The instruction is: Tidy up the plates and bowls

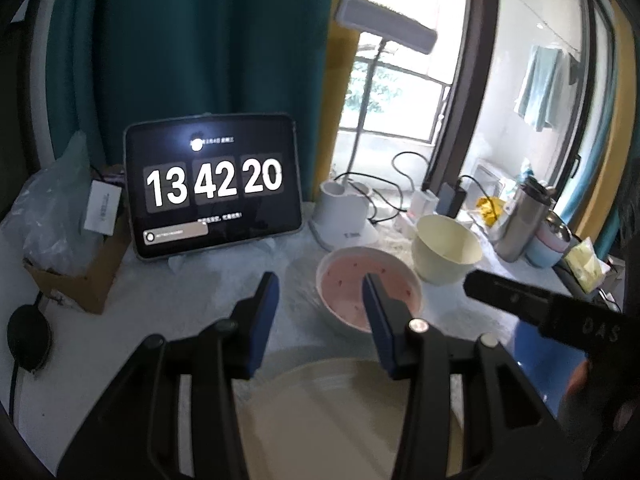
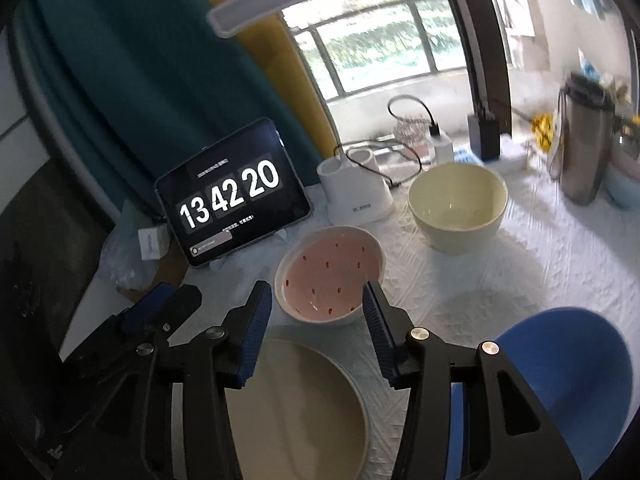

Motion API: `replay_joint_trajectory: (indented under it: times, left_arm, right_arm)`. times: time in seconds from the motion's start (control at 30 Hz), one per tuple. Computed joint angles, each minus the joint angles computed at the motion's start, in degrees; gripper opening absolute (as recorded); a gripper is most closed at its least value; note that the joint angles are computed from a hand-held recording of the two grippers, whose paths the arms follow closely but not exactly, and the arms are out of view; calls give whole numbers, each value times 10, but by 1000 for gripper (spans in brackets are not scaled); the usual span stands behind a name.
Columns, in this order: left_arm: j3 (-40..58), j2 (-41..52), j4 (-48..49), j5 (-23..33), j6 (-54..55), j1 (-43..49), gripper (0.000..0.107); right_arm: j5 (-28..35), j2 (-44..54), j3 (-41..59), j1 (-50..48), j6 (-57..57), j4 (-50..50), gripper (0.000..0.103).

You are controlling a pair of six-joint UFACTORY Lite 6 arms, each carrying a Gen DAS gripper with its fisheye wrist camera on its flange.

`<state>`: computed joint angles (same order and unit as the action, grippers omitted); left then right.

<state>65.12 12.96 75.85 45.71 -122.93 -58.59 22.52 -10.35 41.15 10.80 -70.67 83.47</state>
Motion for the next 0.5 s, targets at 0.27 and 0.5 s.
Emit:
replay_joint_trajectory:
  times: [0.27, 0.5]
  left_arm:
    - [21, 37, -12, -150, -31, 108, 46]
    - [62, 94, -38, -180, -1, 132, 46]
  right_arm:
    - [-45, 100, 64, 28, 102, -28, 50]
    - [-51, 197, 125, 29, 200, -76, 50]
